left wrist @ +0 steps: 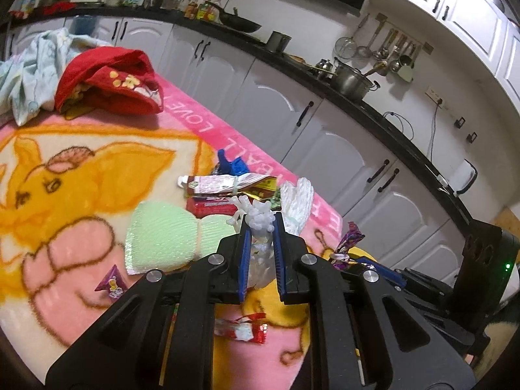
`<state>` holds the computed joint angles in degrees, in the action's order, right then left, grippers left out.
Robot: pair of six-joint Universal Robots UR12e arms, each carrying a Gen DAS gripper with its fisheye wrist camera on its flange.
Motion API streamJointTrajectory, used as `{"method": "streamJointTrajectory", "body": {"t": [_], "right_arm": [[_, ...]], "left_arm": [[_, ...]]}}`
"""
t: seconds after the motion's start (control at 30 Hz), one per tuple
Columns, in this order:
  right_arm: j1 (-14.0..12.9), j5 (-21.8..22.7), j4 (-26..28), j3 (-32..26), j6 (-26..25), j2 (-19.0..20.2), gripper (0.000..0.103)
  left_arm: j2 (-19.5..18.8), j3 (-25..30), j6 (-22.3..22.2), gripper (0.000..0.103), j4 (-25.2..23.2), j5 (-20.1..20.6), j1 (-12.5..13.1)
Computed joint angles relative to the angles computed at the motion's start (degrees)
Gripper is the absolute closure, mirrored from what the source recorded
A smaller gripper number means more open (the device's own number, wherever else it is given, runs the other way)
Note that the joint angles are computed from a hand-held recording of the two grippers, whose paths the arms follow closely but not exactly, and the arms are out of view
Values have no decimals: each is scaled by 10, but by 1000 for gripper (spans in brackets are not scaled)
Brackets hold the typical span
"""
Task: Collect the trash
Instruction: 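Grasp the white foam net with the left tool while the right tool grasps the purple wrapper, then carry the foam net and purple wrapper over the bin and release both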
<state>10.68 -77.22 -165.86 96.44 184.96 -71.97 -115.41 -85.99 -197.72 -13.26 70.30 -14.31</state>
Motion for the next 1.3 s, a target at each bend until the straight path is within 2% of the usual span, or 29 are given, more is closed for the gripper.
{"method": "streamJointTrajectory", "body": {"t": [0.67, 1.3], "right_arm": [[-31, -26, -41, 62, 16, -52, 84], [-63, -47, -55, 103, 51, -84, 84]], "left_arm": [[-8, 20, 44, 95, -5, -4, -32], [-24, 45, 91, 95, -29, -3, -62]]}}
